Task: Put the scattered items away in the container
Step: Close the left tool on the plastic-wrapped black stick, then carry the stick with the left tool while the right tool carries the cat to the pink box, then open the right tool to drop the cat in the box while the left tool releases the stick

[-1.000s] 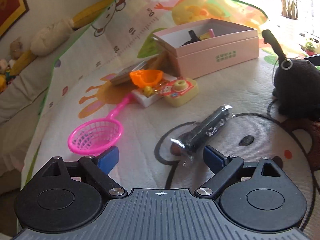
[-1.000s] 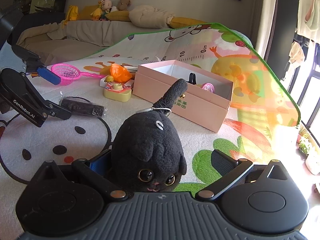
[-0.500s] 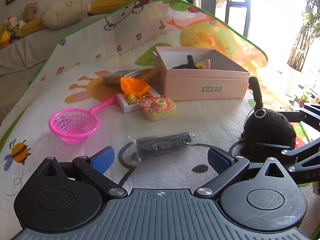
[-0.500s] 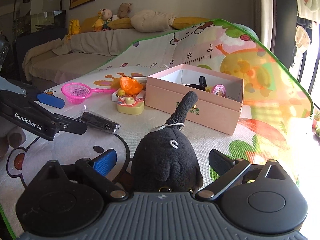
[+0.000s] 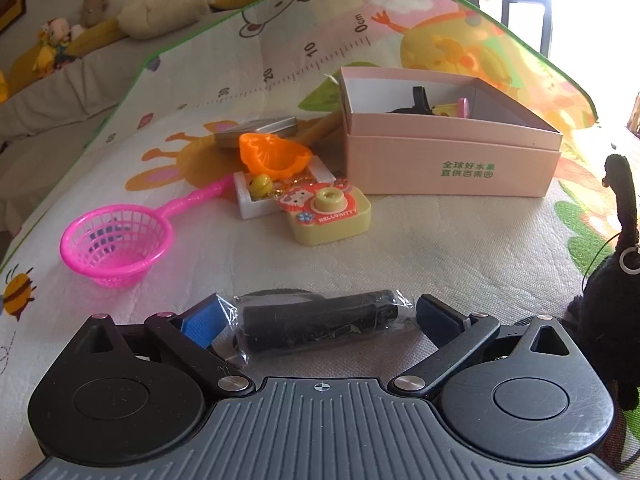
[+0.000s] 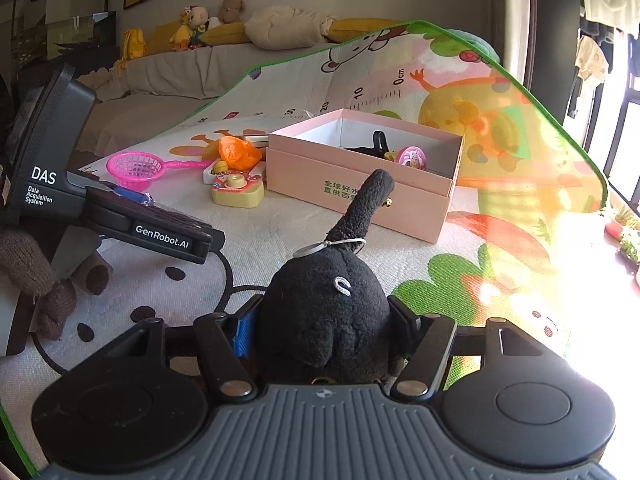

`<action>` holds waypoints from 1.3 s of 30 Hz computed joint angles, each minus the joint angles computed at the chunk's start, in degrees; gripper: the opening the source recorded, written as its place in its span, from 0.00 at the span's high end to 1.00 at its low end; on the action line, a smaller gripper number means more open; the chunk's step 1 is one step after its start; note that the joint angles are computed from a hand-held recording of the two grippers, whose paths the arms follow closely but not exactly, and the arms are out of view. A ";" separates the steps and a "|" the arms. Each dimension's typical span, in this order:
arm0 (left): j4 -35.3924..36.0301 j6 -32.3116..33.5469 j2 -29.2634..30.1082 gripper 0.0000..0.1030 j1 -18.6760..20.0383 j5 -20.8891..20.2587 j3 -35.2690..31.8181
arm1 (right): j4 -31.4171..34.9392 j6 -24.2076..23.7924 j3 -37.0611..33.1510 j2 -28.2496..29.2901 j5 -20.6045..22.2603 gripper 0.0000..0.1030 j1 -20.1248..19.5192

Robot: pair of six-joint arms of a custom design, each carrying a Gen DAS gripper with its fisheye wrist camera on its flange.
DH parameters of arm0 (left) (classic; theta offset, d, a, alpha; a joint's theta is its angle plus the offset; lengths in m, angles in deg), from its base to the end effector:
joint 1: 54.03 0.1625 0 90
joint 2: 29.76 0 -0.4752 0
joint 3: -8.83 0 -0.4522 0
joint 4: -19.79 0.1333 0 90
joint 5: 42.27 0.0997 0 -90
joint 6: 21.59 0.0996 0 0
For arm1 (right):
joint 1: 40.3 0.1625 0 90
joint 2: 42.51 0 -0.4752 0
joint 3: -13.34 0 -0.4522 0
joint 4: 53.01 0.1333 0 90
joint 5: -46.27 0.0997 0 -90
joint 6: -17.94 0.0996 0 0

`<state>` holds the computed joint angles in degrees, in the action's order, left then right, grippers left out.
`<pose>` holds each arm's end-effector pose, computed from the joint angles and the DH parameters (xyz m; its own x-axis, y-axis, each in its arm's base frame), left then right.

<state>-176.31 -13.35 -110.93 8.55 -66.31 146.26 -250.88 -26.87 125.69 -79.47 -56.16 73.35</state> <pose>0.0059 -0.4756 0.3061 -0.6334 -0.3454 -0.6924 0.3918 0.6285 -0.6719 0.3552 -0.5323 -0.0179 -0.4290 -0.7474 0.5073 -0.9032 0.3467 -0.2530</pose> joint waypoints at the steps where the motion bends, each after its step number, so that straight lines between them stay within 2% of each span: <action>1: -0.18 0.44 -0.19 0.02 0.01 -0.37 0.16 | -0.09 -0.22 0.15 -0.16 0.13 0.38 0.01; 2: -0.48 1.17 -0.39 0.08 -0.03 -0.82 0.37 | -0.27 -0.46 0.30 -0.30 0.28 0.38 0.02; 4: -1.04 3.23 -0.75 0.13 -0.57 -1.26 0.96 | -0.10 -0.68 0.65 -0.83 0.83 0.38 0.00; 7: 2.14 4.42 -2.46 0.14 -1.78 -2.26 2.23 | 0.55 -1.13 1.07 -1.70 1.06 0.38 0.10; 10: 7.90 3.94 -5.95 0.14 -3.33 -5.84 3.78 | 2.95 -0.70 1.15 -2.84 0.76 0.38 0.19; 12: 9.08 6.21 -7.50 0.14 -4.46 -8.21 4.15 | 6.14 0.75 1.05 -4.02 0.52 0.38 0.21; 15: 6.10 11.86 -7.60 0.14 -4.97 -11.11 2.81 | 10.33 3.00 0.47 -5.51 0.58 0.38 0.14; 18: -0.40 19.84 -5.19 0.14 -3.92 -14.23 -0.33 | 9.28 2.47 -1.02 -5.31 0.07 0.38 0.84; 22: -8.24 30.22 -1.06 0.13 -0.86 -20.86 -6.44 | 7.52 1.35 -6.13 -3.44 0.63 0.38 2.15; 25: -8.01 33.02 1.09 0.13 1.73 -25.57 -11.60 | 7.58 2.54 -13.25 -0.44 1.73 0.38 3.20; 28: -11.71 39.16 5.60 0.12 4.63 -29.31 -17.30 | 9.33 4.76 -22.38 3.93 3.04 0.38 3.81; 29: -11.89 39.94 6.97 0.08 5.75 -30.54 -19.08 | 10.36 5.73 -25.84 5.77 2.77 0.38 3.99; 31: -7.46 37.65 8.51 0.06 8.15 -32.34 -22.23 | 14.16 8.78 -33.21 9.79 1.48 0.38 4.06; 33: -2.88 33.52 8.51 0.06 9.47 -31.40 -23.45 | 22.17 12.78 -39.48 12.64 1.48 0.33 3.36; 35: -1.91 31.70 7.02 0.04 9.67 -30.40 -22.05 | 27.31 17.02 -43.12 14.42 0.81 0.32 2.53; 37: -2.47 31.10 4.38 0.02 9.44 -29.69 -19.02 | 26.95 17.46 -42.08 13.92 1.96 0.29 1.62; 39: -1.65 29.50 1.33 0.01 8.75 -28.01 -15.72 | 23.18 16.37 -40.08 13.34 2.05 0.20 1.08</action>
<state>-177.96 16.15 -109.59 17.30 -94.32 130.54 -227.70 -10.51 85.62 -66.13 -54.10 74.42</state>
